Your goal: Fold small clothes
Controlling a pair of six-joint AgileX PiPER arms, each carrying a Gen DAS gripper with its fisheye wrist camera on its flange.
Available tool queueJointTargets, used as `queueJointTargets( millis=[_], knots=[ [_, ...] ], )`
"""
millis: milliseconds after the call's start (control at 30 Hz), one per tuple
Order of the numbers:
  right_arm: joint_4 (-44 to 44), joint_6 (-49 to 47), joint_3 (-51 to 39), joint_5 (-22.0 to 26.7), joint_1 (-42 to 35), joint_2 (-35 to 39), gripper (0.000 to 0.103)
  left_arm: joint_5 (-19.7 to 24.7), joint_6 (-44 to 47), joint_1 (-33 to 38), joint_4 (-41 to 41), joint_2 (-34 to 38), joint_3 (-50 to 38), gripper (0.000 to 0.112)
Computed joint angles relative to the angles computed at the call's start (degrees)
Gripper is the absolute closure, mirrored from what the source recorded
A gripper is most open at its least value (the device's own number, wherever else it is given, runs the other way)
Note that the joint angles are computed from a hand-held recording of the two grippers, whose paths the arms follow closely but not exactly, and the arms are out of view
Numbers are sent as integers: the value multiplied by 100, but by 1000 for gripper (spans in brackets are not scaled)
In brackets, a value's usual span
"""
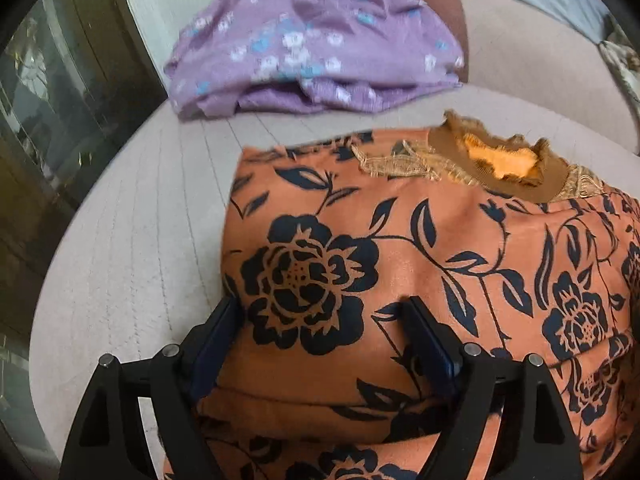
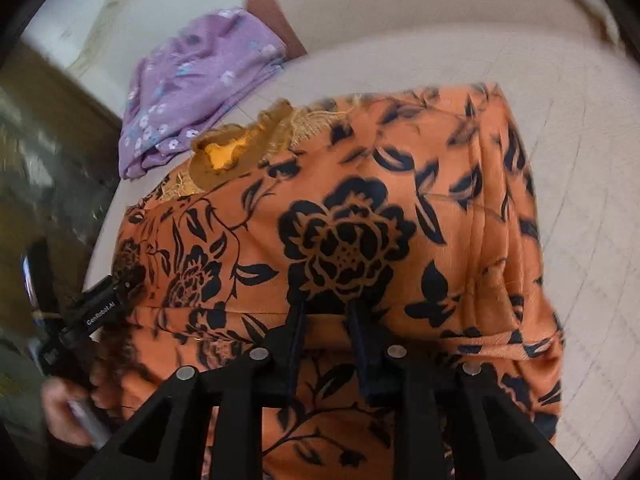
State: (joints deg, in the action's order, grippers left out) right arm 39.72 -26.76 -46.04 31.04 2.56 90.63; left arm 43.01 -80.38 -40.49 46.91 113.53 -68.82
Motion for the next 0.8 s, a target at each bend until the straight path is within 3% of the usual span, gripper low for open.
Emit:
queueJointTargets(
  millis=[67, 100, 167, 267, 367, 400, 433, 500, 700, 800],
  knots=[
    [-489, 584, -17, 218, 67, -189, 77, -91, 17, -26, -109, -201, 152, 28],
    [-452, 615, -53, 595, -73, -333, 77, -209, -227, -73, 14, -402, 386, 28],
    [-86, 227, 151, 852, -423, -760, 77, -176, -744, -282, 359, -714, 771, 28],
    [420, -184, 554, 1108, -1051, -1739, 77, -52, -1425, -679, 836, -1245, 1296, 28],
    [597, -473, 870, 1529, -1644, -2590, 74, 448, -1961, -1268, 1198, -1686, 1665, 27],
    [589, -477, 940, 1618, -1739, -2773, 69, 662, -2235, -1535, 1315, -1826, 1853, 25],
    [574, -519, 1040, 1806, -1941, -3025, 53, 787, -2453, -1709, 1380, -1936, 2025, 23],
    [652, -730, 1266, 2179, -2407, -3429, 34, 981, -2843, -2137, 1342, -2195, 2370, 22],
    [769, -1153, 1505, 3019, -3242, -3904, 34, 1546, -3314, -3018, 1031, -2332, 2616, 22],
    [802, -1129, 1675, 2989, -3216, -4117, 34, 1673, -3531, -3373, 986, -2265, 2689, 22]
  ],
)
